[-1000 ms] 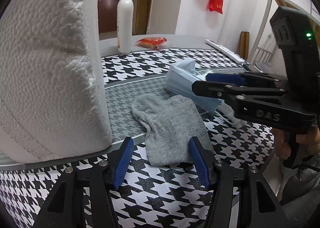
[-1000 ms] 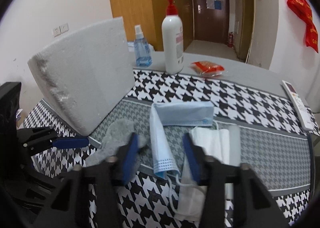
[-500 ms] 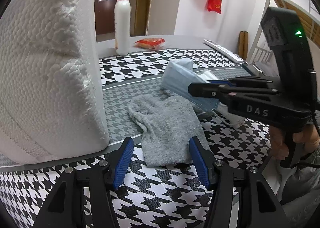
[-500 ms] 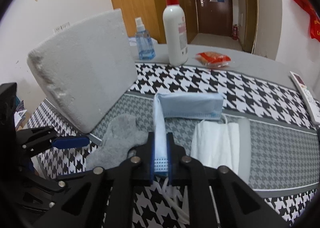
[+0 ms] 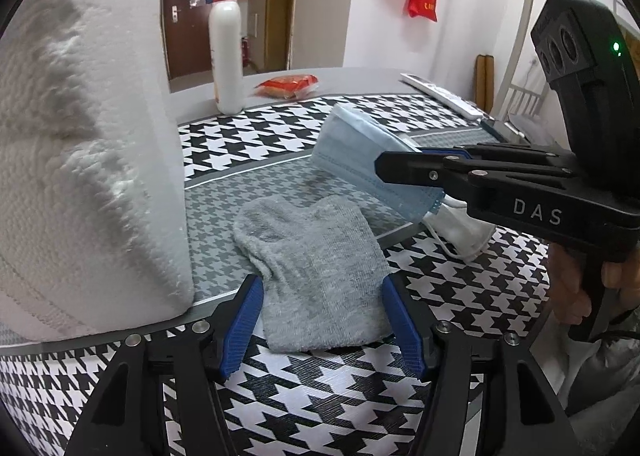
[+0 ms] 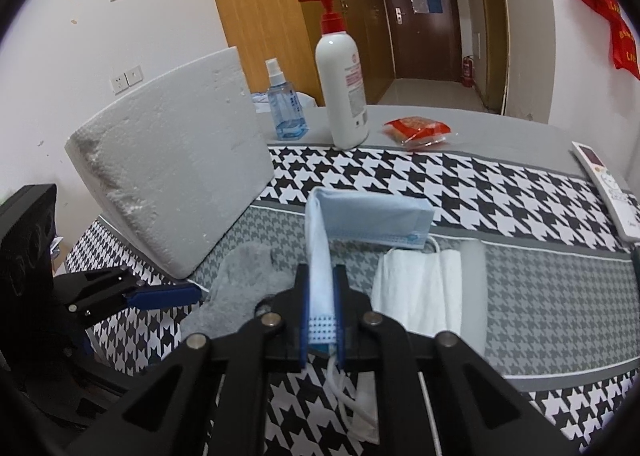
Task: Organize soft objects
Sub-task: 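Lift the grey sock with the left gripper while the right gripper lifts the blue mask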
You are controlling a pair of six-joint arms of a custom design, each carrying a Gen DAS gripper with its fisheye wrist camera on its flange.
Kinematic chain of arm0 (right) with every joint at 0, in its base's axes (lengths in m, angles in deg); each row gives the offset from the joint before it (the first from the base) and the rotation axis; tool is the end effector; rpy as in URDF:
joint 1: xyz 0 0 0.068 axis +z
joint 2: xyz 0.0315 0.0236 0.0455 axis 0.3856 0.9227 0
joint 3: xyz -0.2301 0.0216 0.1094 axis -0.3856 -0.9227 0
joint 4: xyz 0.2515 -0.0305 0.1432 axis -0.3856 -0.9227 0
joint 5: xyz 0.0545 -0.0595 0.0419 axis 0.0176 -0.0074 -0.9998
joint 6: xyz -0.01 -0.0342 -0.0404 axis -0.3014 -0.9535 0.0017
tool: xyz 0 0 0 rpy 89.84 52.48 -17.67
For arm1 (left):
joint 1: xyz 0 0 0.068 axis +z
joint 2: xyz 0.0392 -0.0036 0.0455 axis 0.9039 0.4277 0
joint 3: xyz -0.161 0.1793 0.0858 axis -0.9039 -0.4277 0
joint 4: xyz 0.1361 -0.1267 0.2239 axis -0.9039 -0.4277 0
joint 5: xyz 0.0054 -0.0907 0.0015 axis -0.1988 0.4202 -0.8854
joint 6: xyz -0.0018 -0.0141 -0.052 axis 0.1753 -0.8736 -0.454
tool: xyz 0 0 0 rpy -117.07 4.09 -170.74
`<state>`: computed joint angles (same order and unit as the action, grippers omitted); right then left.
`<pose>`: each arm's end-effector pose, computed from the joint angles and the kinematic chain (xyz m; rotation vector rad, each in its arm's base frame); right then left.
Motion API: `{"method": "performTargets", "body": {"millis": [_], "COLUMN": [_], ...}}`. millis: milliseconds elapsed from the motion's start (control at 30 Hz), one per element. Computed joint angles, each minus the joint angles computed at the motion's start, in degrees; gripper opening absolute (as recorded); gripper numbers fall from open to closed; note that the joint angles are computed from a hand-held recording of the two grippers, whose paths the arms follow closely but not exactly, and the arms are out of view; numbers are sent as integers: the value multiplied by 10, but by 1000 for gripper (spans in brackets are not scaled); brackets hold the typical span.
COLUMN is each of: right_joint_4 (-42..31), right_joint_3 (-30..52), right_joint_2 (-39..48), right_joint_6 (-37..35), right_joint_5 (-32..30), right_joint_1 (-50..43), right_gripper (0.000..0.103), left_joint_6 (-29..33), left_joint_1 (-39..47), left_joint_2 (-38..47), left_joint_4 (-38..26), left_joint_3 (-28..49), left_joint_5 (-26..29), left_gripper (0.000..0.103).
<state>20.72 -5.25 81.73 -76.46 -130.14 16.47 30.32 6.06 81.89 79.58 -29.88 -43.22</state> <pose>0.2950 -0.0066 0.0218 -0.8929 2.1925 0.7004 0.1555 -0.2199 0.0204 0.0316 2.4123 -0.1283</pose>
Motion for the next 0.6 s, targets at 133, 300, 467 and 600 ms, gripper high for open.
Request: {"method": "performTargets", "body": {"millis": [133,300,467,600], "right_joint_4": [3,2,6,2], "right_joint_3": [-3,-3,-10,-24], "right_joint_2": [-3,-4,-14,-37], "right_joint_6": [2,1,8,-3], "right_joint_5": [-5,-11,-24,-34], "right_joint_1": [0,-3,-15,-23], "right_gripper": [13,13,13,13], "left_joint_6": [7,14,15,23], "left_joint_1": [7,12,17,5], "left_joint_2": [11,18,17,0], "left_joint_4": [1,-9,-9,-5], "left_joint_3": [8,19,18,10], "left_joint_5": [15,19,16,1], "left_gripper": [62,46,16,15]}}
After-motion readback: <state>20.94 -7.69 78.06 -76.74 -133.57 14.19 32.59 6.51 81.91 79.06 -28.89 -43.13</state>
